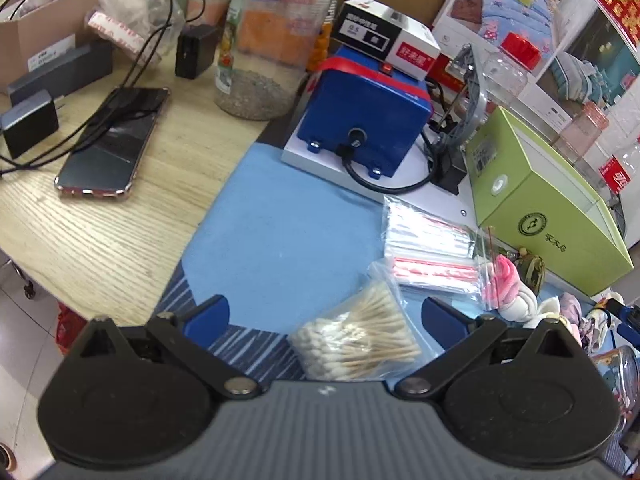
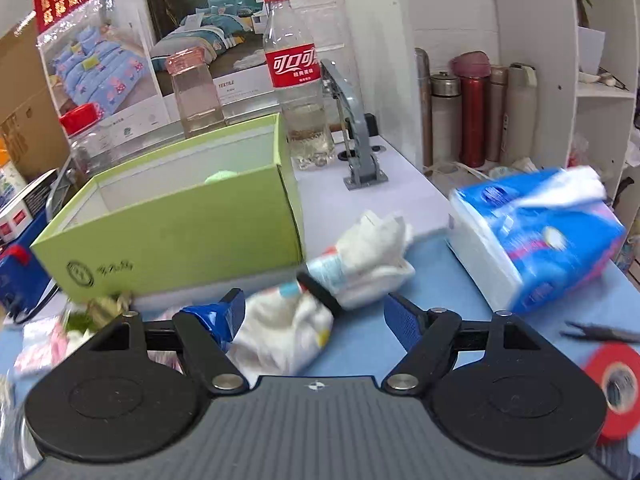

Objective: Organize soft objects
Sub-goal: 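Move the left gripper to the cotton swab bag while the right moves to the floral cloth roll, then grasp the cotton swab bag with the left gripper while the right grasps the floral cloth roll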

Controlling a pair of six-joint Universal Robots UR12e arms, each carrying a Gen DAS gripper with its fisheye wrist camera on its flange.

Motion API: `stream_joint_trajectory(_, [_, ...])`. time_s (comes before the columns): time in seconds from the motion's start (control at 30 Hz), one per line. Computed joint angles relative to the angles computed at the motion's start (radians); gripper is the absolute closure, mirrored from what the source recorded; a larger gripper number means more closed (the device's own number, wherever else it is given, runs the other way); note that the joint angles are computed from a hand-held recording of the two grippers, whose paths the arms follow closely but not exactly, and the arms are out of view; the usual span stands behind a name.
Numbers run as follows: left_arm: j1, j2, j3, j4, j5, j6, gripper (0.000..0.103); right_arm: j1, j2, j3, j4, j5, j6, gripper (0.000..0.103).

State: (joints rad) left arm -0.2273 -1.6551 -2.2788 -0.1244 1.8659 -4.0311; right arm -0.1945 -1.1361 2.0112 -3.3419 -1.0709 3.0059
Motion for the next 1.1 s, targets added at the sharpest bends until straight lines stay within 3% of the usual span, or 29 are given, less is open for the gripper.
stream_joint_trajectory(0.17, [0.010, 0.006, -0.010, -0.012, 0.006, -0.030, 0.002, 0.071, 0.047, -0.089, 0.107, -0.184, -0.049, 0.040])
stream_joint_trajectory(0.23, [0.012, 0.004, -0.008, -0.015, 0.001, -0.033, 0.002, 0.074, 0.049, -0.084, 0.123, -0.204, -0.105, 0.040])
stream_joint_trajectory(0.4, [0.001, -0.007, 0.004, -0.005, -0.017, -0.007, 0.002, 0.009, 0.018, -0.035, 0.158, -0.095, -0.200, 0.040])
stream_joint_trajectory(0.5, [-0.011, -0.014, 0.014, -0.005, -0.013, 0.000, 0.002, -0.032, -0.018, -0.018, 0.263, -0.035, -0.357, 0.039])
stream_joint_trajectory(0.7, [-0.033, -0.013, 0.023, -0.018, 0.016, 0.003, 0.002, -0.069, -0.090, 0.004, 0.422, -0.059, -0.581, 0.039])
stream_joint_trajectory(0.87, [-0.035, -0.012, 0.032, -0.052, 0.033, 0.006, 0.002, -0.088, -0.094, 0.048, 0.332, 0.028, -0.464, 0.039])
stream_joint_trajectory(1.0, [-0.035, -0.002, 0.026, -0.067, 0.038, -0.007, 0.002, -0.047, -0.038, 0.050, 0.171, -0.054, -0.339, 0.039])
stream_joint_trajectory(1.1, [-0.027, -0.006, 0.022, -0.051, 0.011, -0.021, 0.002, -0.047, -0.013, 0.055, 0.091, -0.038, -0.263, 0.037])
